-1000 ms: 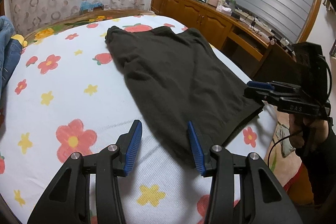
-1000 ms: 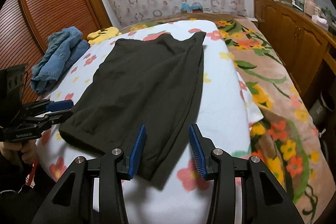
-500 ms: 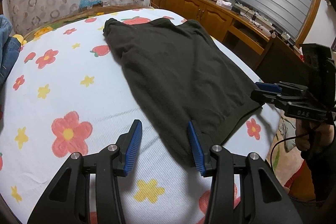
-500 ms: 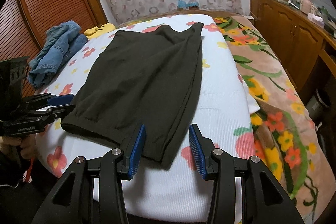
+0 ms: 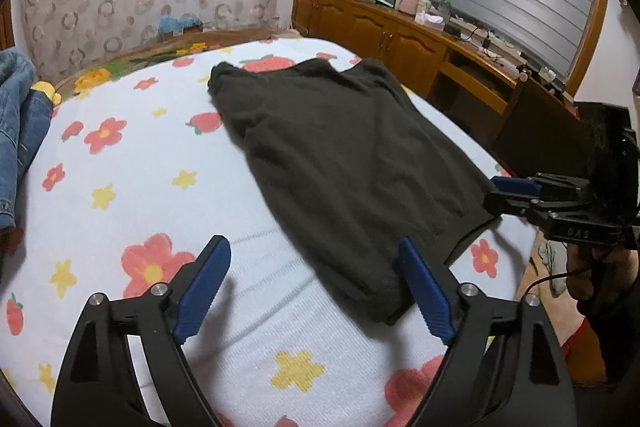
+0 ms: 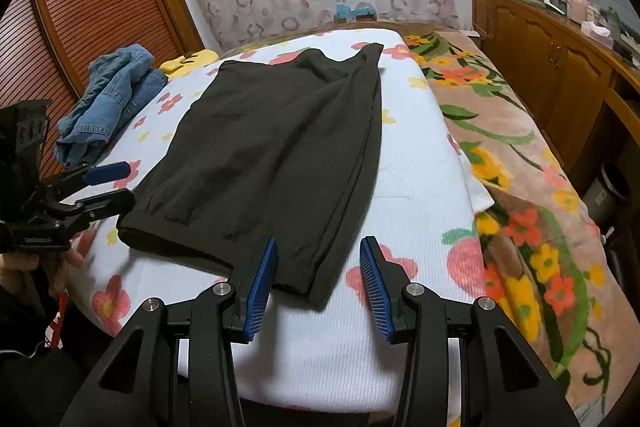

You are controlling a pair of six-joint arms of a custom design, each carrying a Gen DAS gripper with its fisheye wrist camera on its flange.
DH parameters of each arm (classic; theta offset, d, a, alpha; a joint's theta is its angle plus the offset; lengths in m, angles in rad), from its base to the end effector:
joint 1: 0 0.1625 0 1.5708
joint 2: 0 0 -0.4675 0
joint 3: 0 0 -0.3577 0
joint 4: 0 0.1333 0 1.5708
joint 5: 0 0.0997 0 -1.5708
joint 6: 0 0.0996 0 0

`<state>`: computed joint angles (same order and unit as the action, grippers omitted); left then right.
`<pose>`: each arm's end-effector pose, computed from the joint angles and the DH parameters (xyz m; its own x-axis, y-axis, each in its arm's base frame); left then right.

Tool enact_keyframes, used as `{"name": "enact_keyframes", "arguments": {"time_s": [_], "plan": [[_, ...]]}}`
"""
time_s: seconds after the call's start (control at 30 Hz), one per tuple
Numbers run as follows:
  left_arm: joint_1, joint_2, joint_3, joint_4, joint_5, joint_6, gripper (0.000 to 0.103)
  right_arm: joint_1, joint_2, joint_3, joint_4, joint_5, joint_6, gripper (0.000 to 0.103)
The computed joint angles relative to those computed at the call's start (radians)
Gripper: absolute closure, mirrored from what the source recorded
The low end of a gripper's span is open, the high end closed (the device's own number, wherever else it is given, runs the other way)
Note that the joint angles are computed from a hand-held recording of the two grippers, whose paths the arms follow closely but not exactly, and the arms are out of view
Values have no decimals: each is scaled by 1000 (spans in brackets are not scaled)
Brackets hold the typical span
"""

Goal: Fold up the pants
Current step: 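Close the right gripper on the hem while the left gripper grasps it too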

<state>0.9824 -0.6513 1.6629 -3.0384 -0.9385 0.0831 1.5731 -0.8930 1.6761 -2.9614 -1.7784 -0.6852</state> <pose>-0.2212 -0.6777 0.1145 -0.7713 0.2924 -0.5653 0.5643 0.7251 -0.3948 0.1143 -0.6839 0.2512 -0.7567 -0.4302 0.4923 -0.6209 0.7088 -0.3349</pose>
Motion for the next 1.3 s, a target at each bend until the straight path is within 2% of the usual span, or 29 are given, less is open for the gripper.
{"name": "enact_keyframes", "arguments": {"time_s": [0.3,0.47,0.67,0.93,1.3], "plan": [[0,4,-4,0,0,14,16,-3,0,6,-9,12,-2,58],[1,7,-18,64,32,-9,16,-6,-1,13,-21,16,-5,58],[9,15,-36,131,34,-37,16,-5,2,22,-45,15,-16,58],[5,24,-29,117,55,13,15,-6,1,26,-48,17,-20,58],[3,35,-49,140,72,18,8,-8,2,34,-72,20,-28,58]]}}
